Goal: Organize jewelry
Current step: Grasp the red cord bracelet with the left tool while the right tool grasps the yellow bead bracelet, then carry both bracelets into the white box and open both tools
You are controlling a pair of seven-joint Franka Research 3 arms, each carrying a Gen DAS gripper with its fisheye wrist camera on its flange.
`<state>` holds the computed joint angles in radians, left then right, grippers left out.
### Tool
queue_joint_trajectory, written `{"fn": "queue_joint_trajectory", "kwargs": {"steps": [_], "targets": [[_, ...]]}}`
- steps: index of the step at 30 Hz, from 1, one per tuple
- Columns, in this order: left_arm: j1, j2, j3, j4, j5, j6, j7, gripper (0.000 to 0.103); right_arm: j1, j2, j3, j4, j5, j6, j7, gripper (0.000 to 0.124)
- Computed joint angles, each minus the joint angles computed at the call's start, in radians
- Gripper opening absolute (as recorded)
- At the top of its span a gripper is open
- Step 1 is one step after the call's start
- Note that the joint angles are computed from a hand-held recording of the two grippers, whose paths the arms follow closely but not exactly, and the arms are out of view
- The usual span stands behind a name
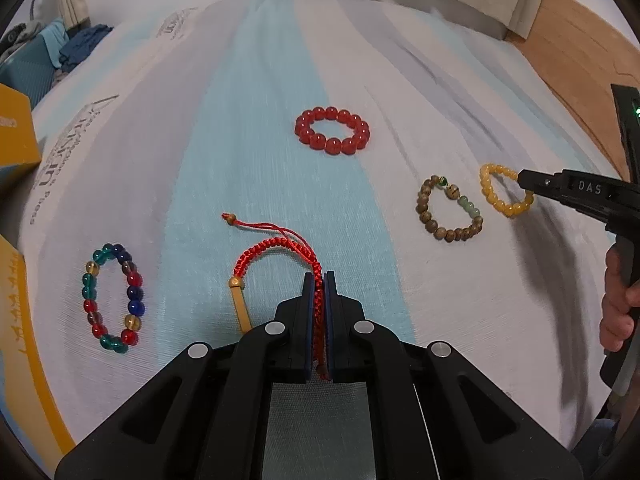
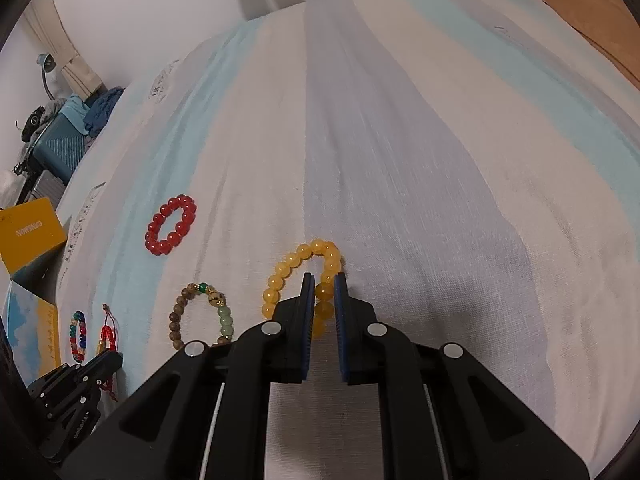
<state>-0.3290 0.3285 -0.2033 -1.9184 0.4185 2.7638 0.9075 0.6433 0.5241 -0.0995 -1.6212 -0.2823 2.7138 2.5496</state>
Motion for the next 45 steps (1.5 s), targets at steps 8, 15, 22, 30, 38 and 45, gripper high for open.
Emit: {"fn": "queue_joint_trajectory", "kwargs": {"steps": [8, 15, 22, 30, 38, 45], "targets": [[-0.002, -0.023, 0.004, -0.004, 0.018, 0.006, -0.017, 0.003, 0.027, -0.026, -0.032, -0.029, -0.047, 0.053, 0.044, 0.009], [0.004, -0.042, -0.003, -0.012, 0.016, 0.005, 0.003, 0.003, 0.044, -0.038, -0.046, -0.034, -0.092, 0.061, 0.076, 0.009], [0.009, -0.077, 0.0, -0.031, 0.024, 0.015, -0.004, 0.003, 0.064, -0.063, -0.062, -0.047, -0.162, 0.073, 0.129, 0.009], [0.023, -0.123, -0.004, -0.056, 0.025, 0.005, -0.01, 0.003, 0.072, -0.096, -0.056, -0.057, -0.25, 0.064, 0.182, 0.009], [0.048, -0.168, -0.015, -0.093, -0.013, 0.012, 0.015, 0.003, 0.077, -0.132, -0.039, -0.064, -0.331, 0.062, 0.247, 0.009], [0.064, -0.22, -0.018, -0.126, -0.042, 0.011, 0.048, 0.003, 0.081, -0.147, 0.005, -0.035, -0.371, 0.017, 0.279, 0.009]]}}
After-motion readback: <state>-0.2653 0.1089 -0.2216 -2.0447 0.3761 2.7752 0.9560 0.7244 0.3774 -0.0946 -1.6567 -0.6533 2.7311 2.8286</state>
